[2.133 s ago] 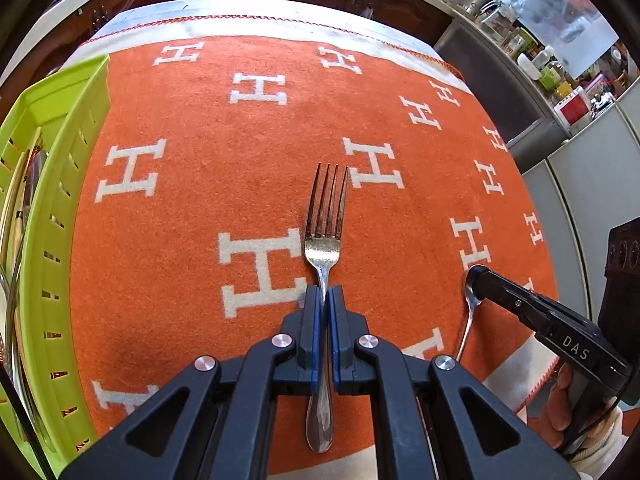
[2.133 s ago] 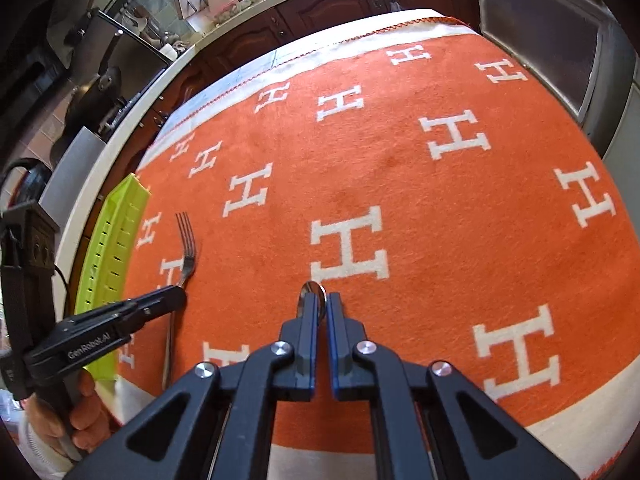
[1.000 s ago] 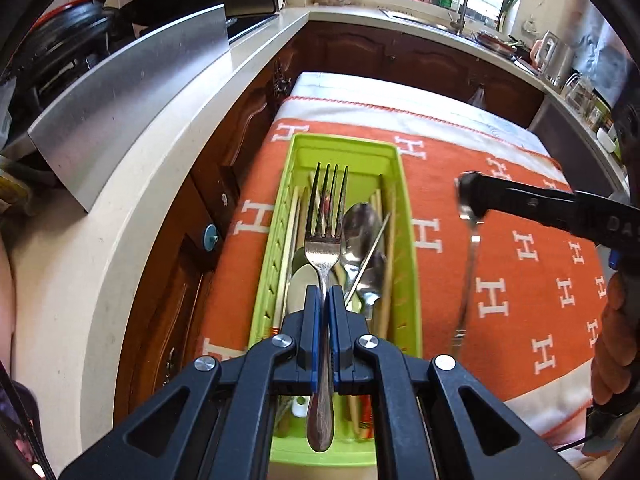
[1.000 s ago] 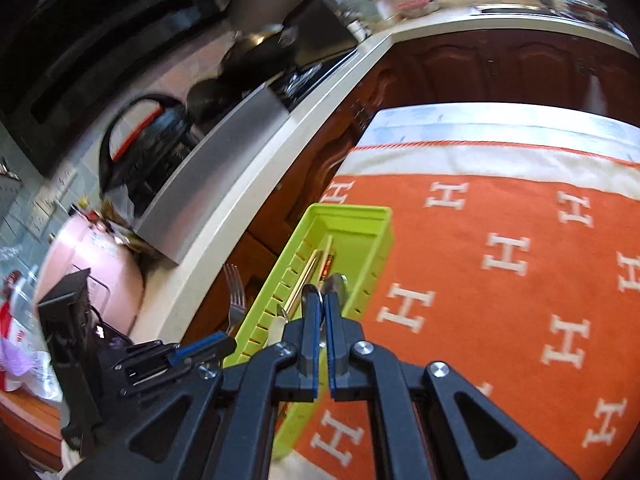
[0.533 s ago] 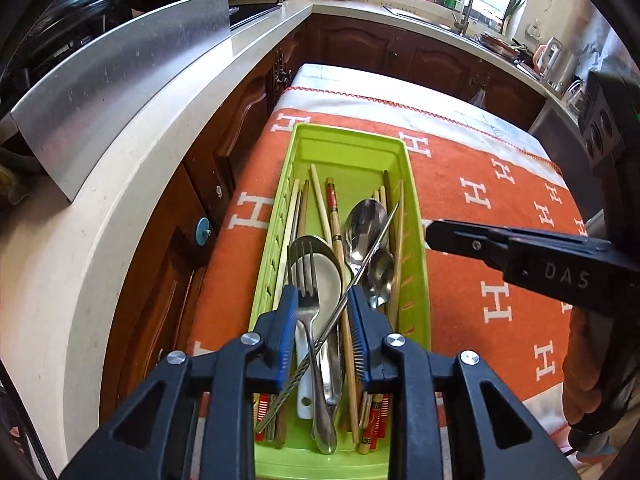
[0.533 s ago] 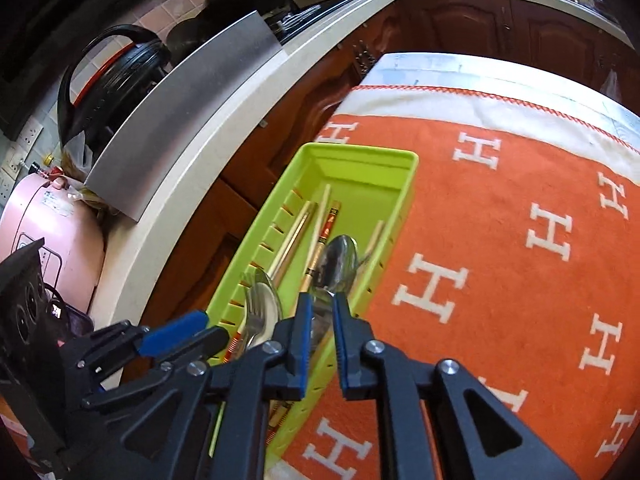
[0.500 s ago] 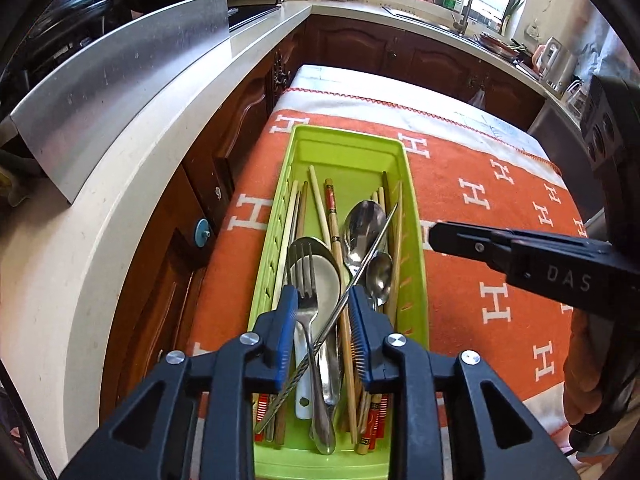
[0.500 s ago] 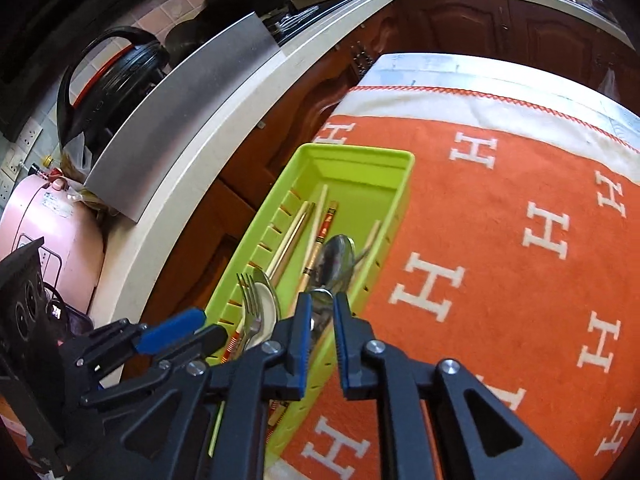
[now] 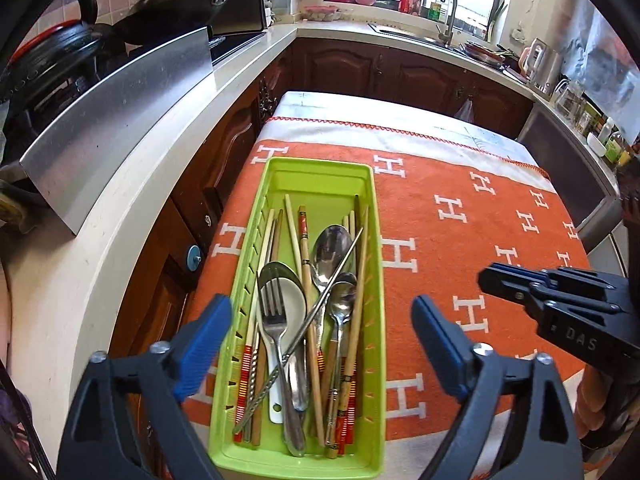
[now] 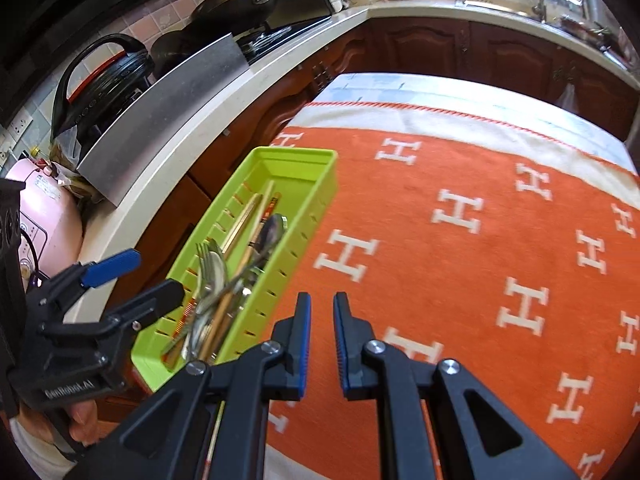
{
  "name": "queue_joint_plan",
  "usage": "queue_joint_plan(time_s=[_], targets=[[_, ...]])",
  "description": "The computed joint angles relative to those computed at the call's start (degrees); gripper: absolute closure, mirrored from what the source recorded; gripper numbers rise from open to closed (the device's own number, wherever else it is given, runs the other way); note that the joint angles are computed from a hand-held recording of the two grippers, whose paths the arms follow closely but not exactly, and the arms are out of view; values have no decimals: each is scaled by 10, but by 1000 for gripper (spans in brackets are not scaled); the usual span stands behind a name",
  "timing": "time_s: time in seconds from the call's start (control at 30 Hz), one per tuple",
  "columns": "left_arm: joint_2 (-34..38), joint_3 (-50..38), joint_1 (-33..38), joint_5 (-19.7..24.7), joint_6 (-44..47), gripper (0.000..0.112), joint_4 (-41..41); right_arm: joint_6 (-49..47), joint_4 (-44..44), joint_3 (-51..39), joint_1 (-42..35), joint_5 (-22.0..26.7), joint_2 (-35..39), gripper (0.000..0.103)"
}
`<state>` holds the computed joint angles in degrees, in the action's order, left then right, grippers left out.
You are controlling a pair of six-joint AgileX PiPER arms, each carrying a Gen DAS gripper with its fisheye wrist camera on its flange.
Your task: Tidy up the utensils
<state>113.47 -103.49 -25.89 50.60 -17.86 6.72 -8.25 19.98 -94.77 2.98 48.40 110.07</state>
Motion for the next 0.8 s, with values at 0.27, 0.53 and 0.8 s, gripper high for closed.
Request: queue_joint_plan(time_s=[0.27,0.53,0.8], targets=[[21,-47,-27,56,-21,11,-10,5,-13,95,-41,-24,-77,91],[61,-145,-83,128,-34,10,17,40,-43,161,-79,-36,-149,68],[110,-283,-135,188,-63,10,48,73,-75,180,-101,-33,-208,63]])
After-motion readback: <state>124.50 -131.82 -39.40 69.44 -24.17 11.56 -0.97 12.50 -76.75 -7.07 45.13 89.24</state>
